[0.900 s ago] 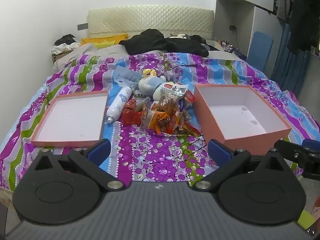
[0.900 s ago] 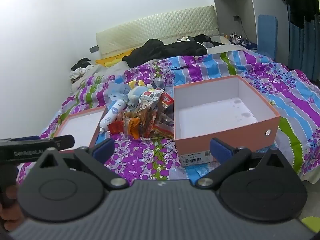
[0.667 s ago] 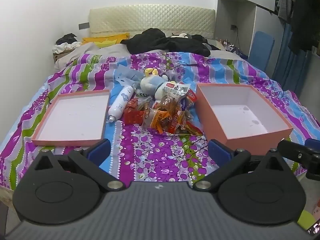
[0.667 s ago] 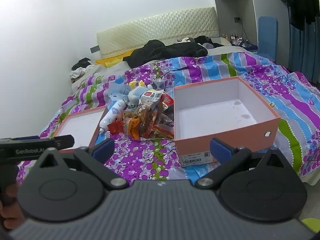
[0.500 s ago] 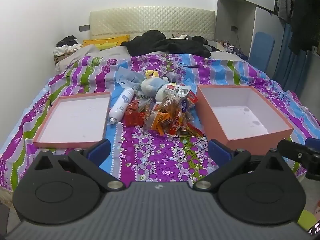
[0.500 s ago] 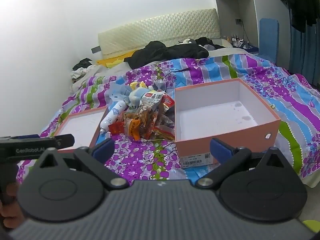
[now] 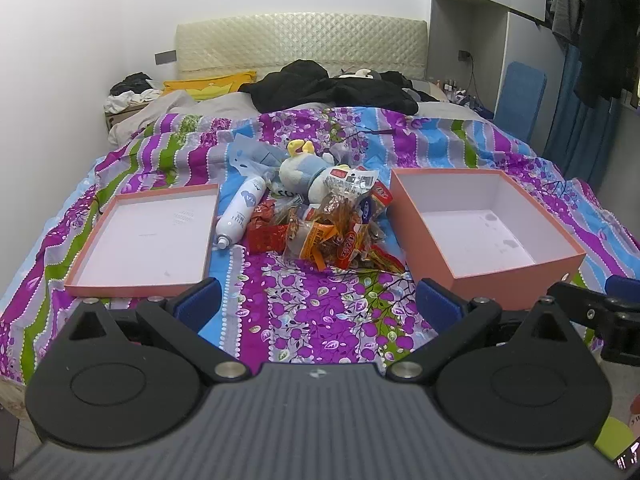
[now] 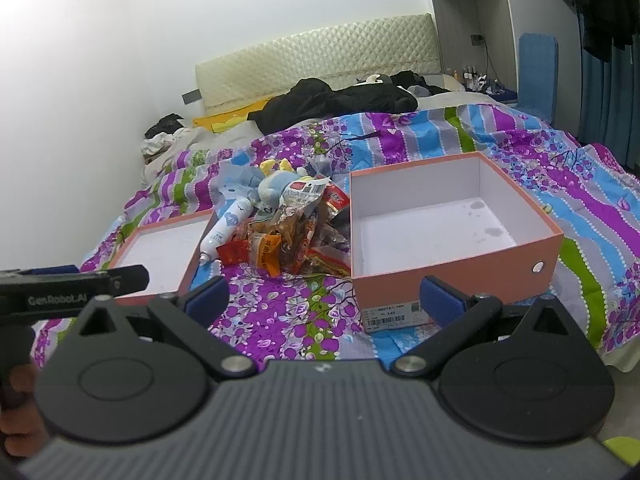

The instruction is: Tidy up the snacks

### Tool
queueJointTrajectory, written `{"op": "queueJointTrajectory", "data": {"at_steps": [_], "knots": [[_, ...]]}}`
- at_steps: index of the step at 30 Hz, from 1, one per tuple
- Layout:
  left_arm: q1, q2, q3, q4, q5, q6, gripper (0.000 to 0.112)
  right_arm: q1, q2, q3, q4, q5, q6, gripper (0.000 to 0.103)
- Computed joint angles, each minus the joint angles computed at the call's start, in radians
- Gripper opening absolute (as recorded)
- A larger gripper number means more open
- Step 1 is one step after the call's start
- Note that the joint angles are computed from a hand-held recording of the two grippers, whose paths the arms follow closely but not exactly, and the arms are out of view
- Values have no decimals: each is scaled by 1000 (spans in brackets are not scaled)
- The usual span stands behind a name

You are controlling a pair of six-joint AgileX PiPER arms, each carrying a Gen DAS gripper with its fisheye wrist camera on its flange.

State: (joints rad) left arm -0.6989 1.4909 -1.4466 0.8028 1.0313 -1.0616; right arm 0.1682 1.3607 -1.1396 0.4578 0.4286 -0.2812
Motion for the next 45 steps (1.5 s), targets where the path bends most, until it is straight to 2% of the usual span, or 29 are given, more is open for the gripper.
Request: {"op": "queueJointTrajectory", "data": {"at_steps": [9, 21, 45], "knots": [[-2, 4, -5, -1, 3, 0, 103, 5, -2, 0, -7, -10, -12, 103], [6, -4, 31, -11, -33, 11, 103, 17, -6, 1, -35, -18, 4, 103], [18, -3, 15, -34, -28, 36, 103, 41, -1, 4, -94, -27, 47, 103]]}}
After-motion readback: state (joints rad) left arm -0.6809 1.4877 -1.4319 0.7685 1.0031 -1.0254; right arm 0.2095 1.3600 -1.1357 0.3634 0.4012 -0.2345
